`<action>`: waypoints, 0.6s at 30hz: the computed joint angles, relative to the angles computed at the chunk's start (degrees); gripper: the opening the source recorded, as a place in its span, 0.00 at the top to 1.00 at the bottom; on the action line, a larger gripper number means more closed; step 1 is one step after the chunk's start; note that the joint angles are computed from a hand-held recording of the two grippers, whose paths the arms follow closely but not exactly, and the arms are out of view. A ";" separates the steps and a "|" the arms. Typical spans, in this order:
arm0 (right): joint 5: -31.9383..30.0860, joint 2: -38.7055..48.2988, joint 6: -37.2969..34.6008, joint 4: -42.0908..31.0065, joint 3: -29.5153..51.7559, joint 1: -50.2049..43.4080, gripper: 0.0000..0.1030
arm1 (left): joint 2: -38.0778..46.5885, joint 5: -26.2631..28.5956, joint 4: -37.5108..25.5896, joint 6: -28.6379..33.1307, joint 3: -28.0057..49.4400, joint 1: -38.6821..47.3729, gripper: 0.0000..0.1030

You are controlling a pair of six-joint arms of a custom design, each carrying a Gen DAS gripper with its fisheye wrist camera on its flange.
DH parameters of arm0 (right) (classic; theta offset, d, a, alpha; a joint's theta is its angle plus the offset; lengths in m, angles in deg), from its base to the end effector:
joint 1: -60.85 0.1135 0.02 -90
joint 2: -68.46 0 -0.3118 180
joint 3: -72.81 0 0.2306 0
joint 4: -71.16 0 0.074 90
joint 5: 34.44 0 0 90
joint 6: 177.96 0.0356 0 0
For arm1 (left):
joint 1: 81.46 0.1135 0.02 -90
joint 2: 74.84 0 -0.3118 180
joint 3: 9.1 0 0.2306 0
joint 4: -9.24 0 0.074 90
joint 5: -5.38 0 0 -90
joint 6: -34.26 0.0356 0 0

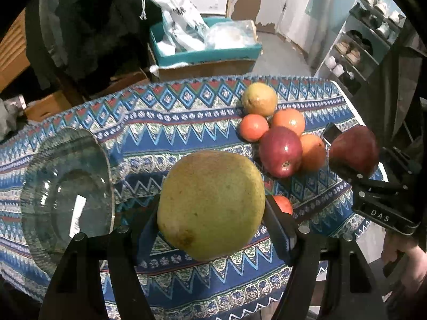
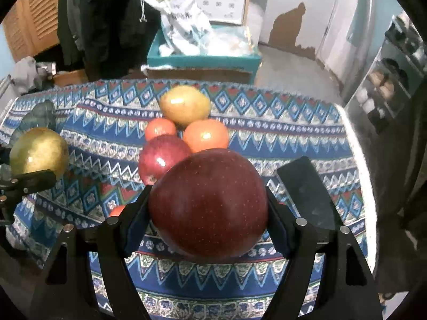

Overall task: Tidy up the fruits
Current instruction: 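Lift the pear with the left gripper while the right gripper lifts the apple toward the glass bowl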

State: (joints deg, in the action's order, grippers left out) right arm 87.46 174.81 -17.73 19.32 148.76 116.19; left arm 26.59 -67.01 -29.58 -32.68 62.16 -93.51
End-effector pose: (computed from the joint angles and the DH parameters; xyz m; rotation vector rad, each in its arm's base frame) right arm 0.1979 0.2531 0.1927 0.3840 2.5523 -0.1816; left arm 0.3106 -0.0773 0.2025 0.8966 2.5747 -0.3717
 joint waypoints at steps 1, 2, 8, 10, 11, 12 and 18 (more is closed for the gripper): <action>0.66 -0.26 0.06 -0.83 0.50 0.19 0.25 | -0.71 0.02 0.08 0.25 -0.09 0.30 0.28; 1.22 -0.41 0.16 -1.43 0.96 0.36 0.25 | -1.20 0.03 0.05 0.37 -0.10 0.41 0.28; 4.29 -0.90 -0.32 -5.50 4.70 0.96 0.25 | -4.14 1.26 -0.84 1.00 0.21 2.04 0.28; 4.83 -1.28 -0.82 -5.74 5.52 0.96 0.25 | -4.98 1.74 -1.11 1.13 0.55 2.64 0.28; 5.13 -1.31 -0.94 -5.99 5.99 1.00 0.25 | -5.26 1.80 -1.03 1.10 0.59 2.81 0.28; 5.41 -1.34 -1.23 -6.28 6.56 1.00 0.25 | -5.71 1.83 -0.99 1.14 0.58 3.00 0.28; 6.64 -1.11 -3.29 -6.93 9.93 0.94 0.25 | -7.48 2.53 -0.81 1.71 1.07 5.32 0.28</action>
